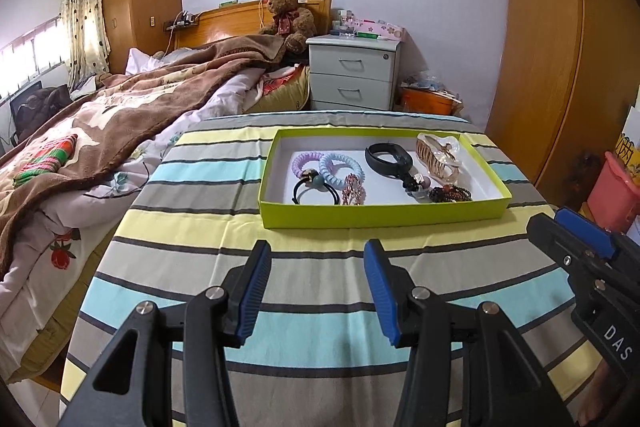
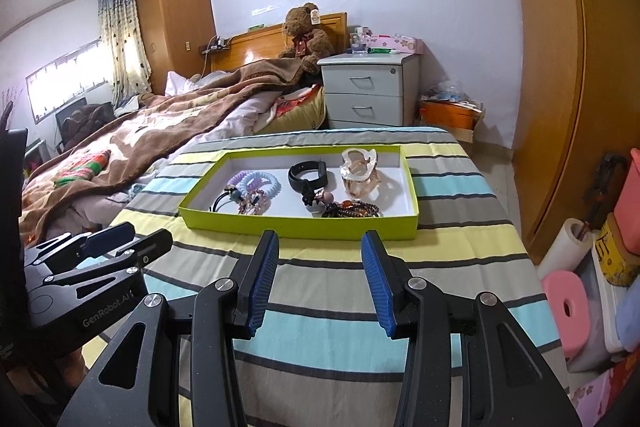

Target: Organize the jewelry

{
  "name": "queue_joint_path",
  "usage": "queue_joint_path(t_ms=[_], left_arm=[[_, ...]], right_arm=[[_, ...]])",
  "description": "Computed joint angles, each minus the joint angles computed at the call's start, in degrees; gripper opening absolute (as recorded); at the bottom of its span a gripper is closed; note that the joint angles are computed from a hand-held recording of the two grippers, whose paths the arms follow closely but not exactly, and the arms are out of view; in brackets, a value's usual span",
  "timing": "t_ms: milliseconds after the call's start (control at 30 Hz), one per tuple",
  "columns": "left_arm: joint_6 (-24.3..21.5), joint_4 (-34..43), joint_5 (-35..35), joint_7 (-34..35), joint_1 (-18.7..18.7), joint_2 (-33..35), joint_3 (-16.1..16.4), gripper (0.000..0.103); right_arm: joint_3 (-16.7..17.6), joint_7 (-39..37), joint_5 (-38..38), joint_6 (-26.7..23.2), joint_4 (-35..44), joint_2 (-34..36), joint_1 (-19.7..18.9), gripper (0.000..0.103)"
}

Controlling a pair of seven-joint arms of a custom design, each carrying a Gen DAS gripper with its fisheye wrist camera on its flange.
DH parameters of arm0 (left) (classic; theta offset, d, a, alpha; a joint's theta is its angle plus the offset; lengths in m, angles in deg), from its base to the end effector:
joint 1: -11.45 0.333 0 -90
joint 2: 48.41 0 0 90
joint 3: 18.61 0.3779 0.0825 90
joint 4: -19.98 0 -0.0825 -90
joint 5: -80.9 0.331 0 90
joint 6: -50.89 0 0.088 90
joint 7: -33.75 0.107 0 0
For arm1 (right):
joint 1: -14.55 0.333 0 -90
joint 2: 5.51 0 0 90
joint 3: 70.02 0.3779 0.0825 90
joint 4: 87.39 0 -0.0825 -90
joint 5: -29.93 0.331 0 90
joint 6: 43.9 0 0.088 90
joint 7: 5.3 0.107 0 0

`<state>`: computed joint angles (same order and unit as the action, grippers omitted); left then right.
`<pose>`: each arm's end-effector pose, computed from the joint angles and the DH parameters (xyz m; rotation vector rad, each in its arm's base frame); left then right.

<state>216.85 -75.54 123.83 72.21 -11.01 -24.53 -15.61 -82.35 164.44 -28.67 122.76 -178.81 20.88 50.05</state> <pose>0.6322 -0.2740 0.5304 -1.6069 1.7953 -0.8614 0.6048 0.3520 0.5240 -1.5688 1.5845 -0.7481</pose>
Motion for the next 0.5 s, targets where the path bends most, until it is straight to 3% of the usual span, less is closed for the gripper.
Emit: queue_joint_path(t_ms=[300,500], left_arm=[[-0.3,-0.2,-2.5,1.8,0.7,0.2,-1.0,0.05],[-1.0,-0.1,-0.8,0.3,-0.5,0.1,0.4,0.05]], right_arm=[[0.0,-0.2,0.5,-0.4,0.2,0.3,0.1,0.044],[0.0,-0.4,0.7,-0.5,0.3,0.4,0.2,0.044]])
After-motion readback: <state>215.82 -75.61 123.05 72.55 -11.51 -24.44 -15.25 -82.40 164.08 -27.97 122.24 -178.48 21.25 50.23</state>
